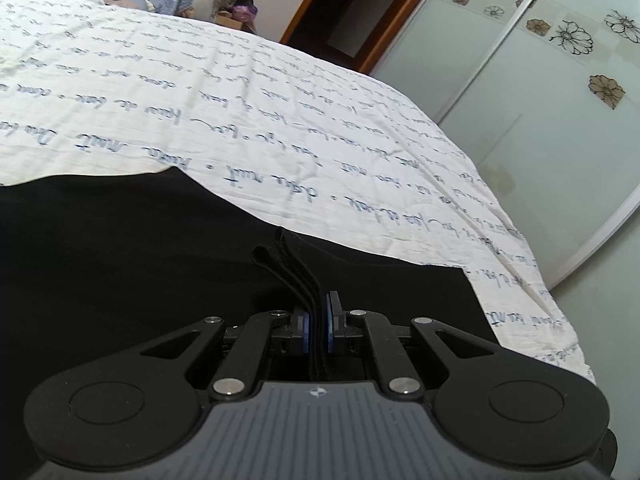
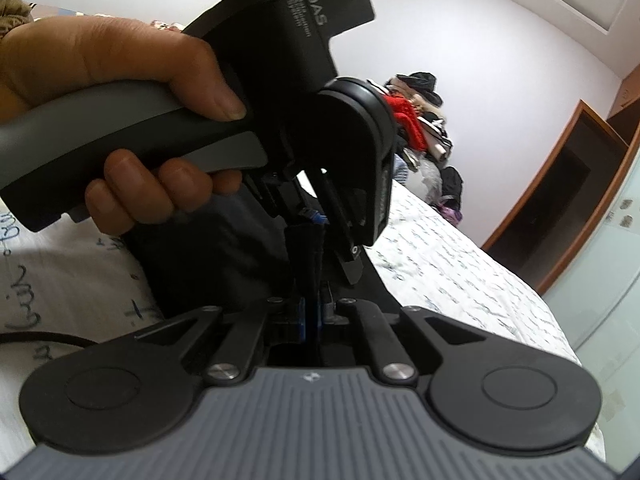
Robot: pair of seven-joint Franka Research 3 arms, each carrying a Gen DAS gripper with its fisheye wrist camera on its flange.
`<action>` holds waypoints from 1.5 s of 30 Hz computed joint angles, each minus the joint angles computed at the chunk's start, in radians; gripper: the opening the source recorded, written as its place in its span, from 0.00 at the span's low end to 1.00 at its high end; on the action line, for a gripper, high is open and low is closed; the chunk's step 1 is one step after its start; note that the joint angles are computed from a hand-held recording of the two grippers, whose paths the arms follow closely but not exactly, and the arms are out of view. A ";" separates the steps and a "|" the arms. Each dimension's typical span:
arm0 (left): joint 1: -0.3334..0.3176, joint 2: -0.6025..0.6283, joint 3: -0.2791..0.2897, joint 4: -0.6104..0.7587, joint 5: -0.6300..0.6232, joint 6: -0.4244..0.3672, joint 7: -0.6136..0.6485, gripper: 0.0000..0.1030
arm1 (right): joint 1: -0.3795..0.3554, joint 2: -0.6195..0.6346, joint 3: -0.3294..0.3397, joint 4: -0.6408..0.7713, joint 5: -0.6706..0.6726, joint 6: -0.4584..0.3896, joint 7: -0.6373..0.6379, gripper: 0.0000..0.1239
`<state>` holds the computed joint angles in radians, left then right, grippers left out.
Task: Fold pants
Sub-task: 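Grasp the trouser edge with the right gripper beside the left gripper, then open both grippers and release the black trouser edge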
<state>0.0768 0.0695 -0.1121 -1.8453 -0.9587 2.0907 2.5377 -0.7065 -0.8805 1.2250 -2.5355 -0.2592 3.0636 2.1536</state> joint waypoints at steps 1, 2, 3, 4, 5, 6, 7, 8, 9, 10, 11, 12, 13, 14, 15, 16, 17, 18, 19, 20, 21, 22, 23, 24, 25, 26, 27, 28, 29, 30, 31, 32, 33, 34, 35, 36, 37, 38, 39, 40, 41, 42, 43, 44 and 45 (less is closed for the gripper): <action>0.001 0.001 0.001 -0.001 0.002 0.004 0.004 0.07 | 0.001 0.003 -0.004 -0.007 -0.001 0.012 -0.007 0.04; 0.001 0.002 0.002 -0.001 0.007 0.009 0.005 0.07 | 0.003 0.008 -0.007 -0.012 -0.003 0.021 -0.012 0.05; 0.002 0.004 0.002 0.000 0.014 0.012 0.001 0.07 | 0.003 0.013 -0.005 -0.008 0.012 0.021 -0.032 0.05; 0.003 0.008 0.003 0.001 0.020 0.013 -0.004 0.07 | 0.007 0.017 -0.008 -0.013 0.016 0.026 -0.041 0.05; 0.004 0.010 0.003 0.002 0.028 0.014 -0.009 0.08 | 0.015 0.020 -0.013 -0.022 0.019 0.031 -0.052 0.05; 0.005 0.012 0.003 0.003 0.040 0.016 -0.015 0.09 | 0.023 0.025 -0.024 -0.034 0.022 0.040 -0.065 0.05; 0.006 0.014 0.003 0.004 0.048 0.018 -0.024 0.09 | 0.034 0.038 -0.041 -0.040 -0.007 0.042 -0.056 0.05; 0.008 0.018 0.003 0.008 0.051 0.015 -0.036 0.09 | 0.045 0.044 -0.049 -0.050 -0.007 0.045 -0.065 0.05; 0.011 0.020 0.003 0.011 0.054 0.013 -0.042 0.09 | 0.052 0.049 -0.055 -0.054 0.009 0.045 -0.088 0.04; 0.012 0.017 0.002 0.008 0.058 0.025 -0.047 0.10 | 0.055 0.059 -0.066 -0.056 -0.005 0.047 -0.088 0.05; 0.011 0.012 0.001 0.002 0.063 0.045 -0.051 0.10 | 0.055 0.075 -0.073 -0.056 -0.003 0.047 -0.104 0.06; 0.010 0.004 0.000 -0.007 0.065 0.066 -0.051 0.12 | 0.044 0.099 -0.067 -0.045 -0.002 0.043 -0.116 0.06; 0.008 -0.002 0.000 -0.013 0.063 0.086 -0.047 0.14 | 0.049 0.098 -0.068 -0.054 0.017 0.047 -0.136 0.10; 0.005 -0.012 -0.001 -0.024 0.060 0.116 -0.041 0.14 | 0.061 0.096 -0.080 -0.065 0.012 0.048 -0.137 0.11; -0.001 -0.024 -0.002 -0.040 0.059 0.162 -0.035 0.14 | 0.082 0.097 -0.102 -0.078 0.003 0.054 -0.138 0.12; -0.008 -0.038 -0.003 -0.059 0.059 0.220 -0.023 0.14 | 0.098 0.115 -0.129 -0.085 0.001 0.069 -0.152 0.12; -0.016 -0.050 -0.004 -0.075 0.053 0.272 -0.005 0.14 | 0.134 0.136 -0.170 -0.102 -0.006 0.086 -0.155 0.12; -0.022 -0.058 -0.002 -0.084 0.046 0.305 0.009 0.14 | 0.184 0.142 -0.221 -0.129 0.023 0.105 -0.186 0.12; -0.027 -0.061 0.001 -0.083 0.041 0.313 0.017 0.14 | 0.224 0.125 -0.263 -0.159 0.036 0.127 -0.192 0.12; -0.029 -0.058 0.005 -0.073 0.038 0.297 0.020 0.14 | 0.259 0.103 -0.306 -0.188 0.050 0.139 -0.199 0.12; -0.030 -0.052 0.009 -0.058 0.036 0.264 0.023 0.14 | 0.283 0.079 -0.343 -0.212 0.046 0.142 -0.187 0.12; -0.029 -0.048 0.011 -0.045 0.039 0.224 0.029 0.14 | 0.296 0.038 -0.360 -0.235 0.066 0.130 -0.176 0.12; -0.029 -0.044 0.011 -0.035 0.041 0.187 0.038 0.14 | 0.293 0.010 -0.376 -0.252 0.081 0.118 -0.174 0.12; -0.030 -0.046 0.010 -0.034 0.038 0.159 0.054 0.14 | 0.286 -0.014 -0.391 -0.268 0.095 0.098 -0.176 0.12; -0.033 -0.049 0.007 -0.037 0.040 0.139 0.071 0.14 | 0.275 -0.032 -0.405 -0.277 0.112 0.064 -0.178 0.12; -0.036 -0.052 0.006 -0.042 0.049 0.122 0.087 0.14 | 0.263 -0.045 -0.416 -0.287 0.139 0.037 -0.190 0.12; -0.042 -0.059 0.002 -0.053 0.059 0.116 0.098 0.14 | 0.257 -0.039 -0.445 -0.291 0.123 0.027 -0.178 0.12; -0.048 -0.062 0.001 -0.060 0.073 0.115 0.107 0.14 | 0.263 -0.015 -0.491 -0.294 0.105 0.027 -0.179 0.13; -0.056 -0.067 -0.003 -0.072 0.098 0.126 0.113 0.14 | 0.253 -0.009 -0.511 -0.302 0.096 0.033 -0.173 0.13; -0.065 -0.068 -0.007 -0.081 0.132 0.143 0.116 0.14 | 0.228 -0.007 -0.518 -0.304 0.087 0.036 -0.169 0.13; -0.073 -0.067 -0.009 -0.091 0.155 0.162 0.121 0.14 | 0.198 -0.004 -0.516 -0.305 0.080 0.036 -0.166 0.13; -0.077 -0.065 -0.009 -0.097 0.158 0.173 0.130 0.14 | 0.168 0.010 -0.525 -0.306 0.072 0.040 -0.176 0.13; -0.078 -0.069 -0.007 -0.107 0.149 0.178 0.141 0.14 | 0.149 0.034 -0.528 -0.295 0.094 0.014 -0.187 0.16; -0.080 -0.074 -0.005 -0.111 0.147 0.179 0.142 0.14 | 0.118 0.092 -0.496 -0.249 0.063 0.009 -0.149 0.18; -0.080 -0.080 -0.003 -0.114 0.144 0.179 0.140 0.14 | 0.115 0.134 -0.499 -0.225 0.097 -0.028 -0.180 0.18; -0.080 -0.087 0.001 -0.117 0.132 0.179 0.145 0.14 | 0.138 0.146 -0.525 -0.235 0.069 -0.040 -0.155 0.18; -0.079 -0.095 0.007 -0.121 0.118 0.176 0.161 0.14 | 0.139 0.137 -0.520 -0.244 0.068 -0.029 -0.132 0.18; -0.078 -0.101 0.013 -0.121 0.112 0.165 0.171 0.14 | 0.132 0.126 -0.503 -0.235 0.072 -0.040 -0.119 0.18; -0.076 -0.105 0.019 -0.118 0.109 0.146 0.176 0.14 | 0.132 0.095 -0.474 -0.240 0.067 -0.046 -0.085 0.18; -0.073 -0.108 0.026 -0.115 0.103 0.115 0.187 0.14 | 0.144 0.082 -0.453 -0.224 0.060 -0.062 -0.067 0.18; -0.070 -0.113 0.033 -0.115 0.100 0.082 0.201 0.14 | 0.190 0.035 -0.464 -0.227 0.092 -0.104 -0.052 0.18; -0.068 -0.117 0.036 -0.116 0.107 0.057 0.209 0.14 | 0.250 0.017 -0.502 -0.225 0.075 -0.140 -0.035 0.18; -0.068 -0.125 0.037 -0.124 0.118 0.045 0.219 0.15 | 0.306 0.008 -0.520 -0.218 0.048 -0.179 0.017 0.18; -0.071 -0.135 0.037 -0.140 0.128 0.047 0.237 0.15 | 0.327 0.034 -0.516 -0.192 0.038 -0.198 -0.001 0.18; -0.075 -0.149 0.035 -0.163 0.135 0.067 0.264 0.15 | 0.359 0.039 -0.517 -0.187 0.031 -0.229 0.007 0.18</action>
